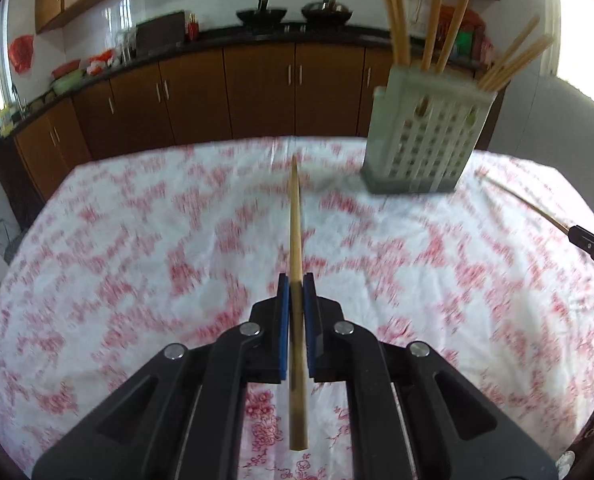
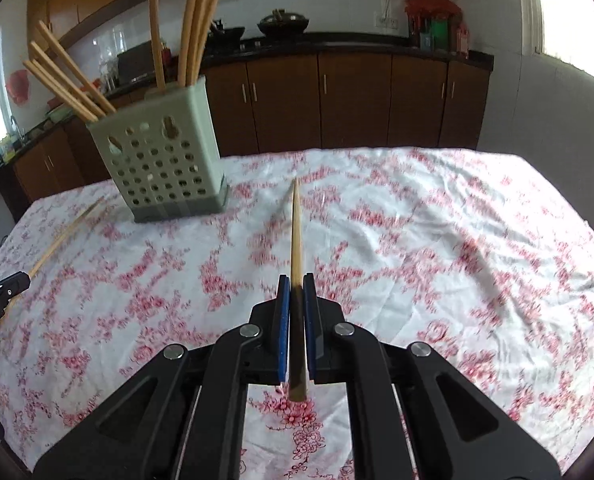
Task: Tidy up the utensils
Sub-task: 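Lift the left tool's chopstick upright over the holder while the right tool lifts its chopstick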
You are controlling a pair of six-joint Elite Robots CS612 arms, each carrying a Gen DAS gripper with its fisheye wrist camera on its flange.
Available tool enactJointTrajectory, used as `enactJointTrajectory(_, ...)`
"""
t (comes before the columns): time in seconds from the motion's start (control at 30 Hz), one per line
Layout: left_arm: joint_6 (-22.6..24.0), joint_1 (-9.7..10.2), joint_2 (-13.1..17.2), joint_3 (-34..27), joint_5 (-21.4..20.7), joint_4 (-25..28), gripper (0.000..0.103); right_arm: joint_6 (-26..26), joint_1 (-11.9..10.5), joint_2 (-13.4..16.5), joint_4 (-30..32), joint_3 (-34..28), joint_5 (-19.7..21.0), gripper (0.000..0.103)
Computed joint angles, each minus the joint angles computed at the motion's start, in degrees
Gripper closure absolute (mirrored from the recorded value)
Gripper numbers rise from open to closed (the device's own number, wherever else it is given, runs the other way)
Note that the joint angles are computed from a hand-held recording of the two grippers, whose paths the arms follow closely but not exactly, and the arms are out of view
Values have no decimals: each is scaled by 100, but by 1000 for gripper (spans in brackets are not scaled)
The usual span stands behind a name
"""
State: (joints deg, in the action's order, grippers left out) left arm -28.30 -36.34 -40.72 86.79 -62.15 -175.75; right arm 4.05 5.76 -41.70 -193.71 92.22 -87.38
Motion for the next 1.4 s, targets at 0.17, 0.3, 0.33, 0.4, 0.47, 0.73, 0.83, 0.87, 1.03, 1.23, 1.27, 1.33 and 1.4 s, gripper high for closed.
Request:
enactJointTrajectory(0.17,345,-66,-158,20,329,-663,95,-12,-1,-121,-704,36,22,95)
enactJointTrajectory(0.3,483,-24,-269,-55,140,-808,95,102,-35,-170,-896,9,196,95)
enactJointTrajectory(0.33,531,-17,-310,-50,68,-783,95,130,-35,-182,-922,-5,242,95)
enactJointTrajectory(0.4,674,-2,-373,-63,-52,-649,95,140,-31,-194,-974,-10,299,96)
enactJointTrajectory(0.47,753,14,-434,-53,-155,-461,95,104,-23,-207,-1042,9,329,95)
enactJointTrajectory(0.73,758,29,-408,3,-152,192,95,76,-2,-200,-1028,27,354,95)
enactJointTrajectory(0.83,735,36,-412,32,-91,63,95,69,2,-199,-1049,17,350,95)
enactJointTrajectory(0.87,739,35,-413,31,-62,17,95,86,-1,-201,-1063,24,349,96)
enactJointTrajectory(1.03,820,7,-470,31,-53,-245,95,250,-50,-228,-1121,48,476,96)
enactJointTrajectory(1.23,1105,-45,-620,42,-422,-634,95,469,-163,-415,-1435,112,1004,96)
enactJointTrajectory(1.27,1164,-56,-650,27,-528,-684,95,535,-186,-447,-1497,112,1134,96)
enactJointTrajectory(1.33,1253,-73,-698,-8,-715,-772,95,659,-222,-507,-1669,116,1370,96)
enactJointTrajectory(1.4,1314,-83,-742,-73,-910,-839,95,742,-237,-553,-1878,100,1540,96)
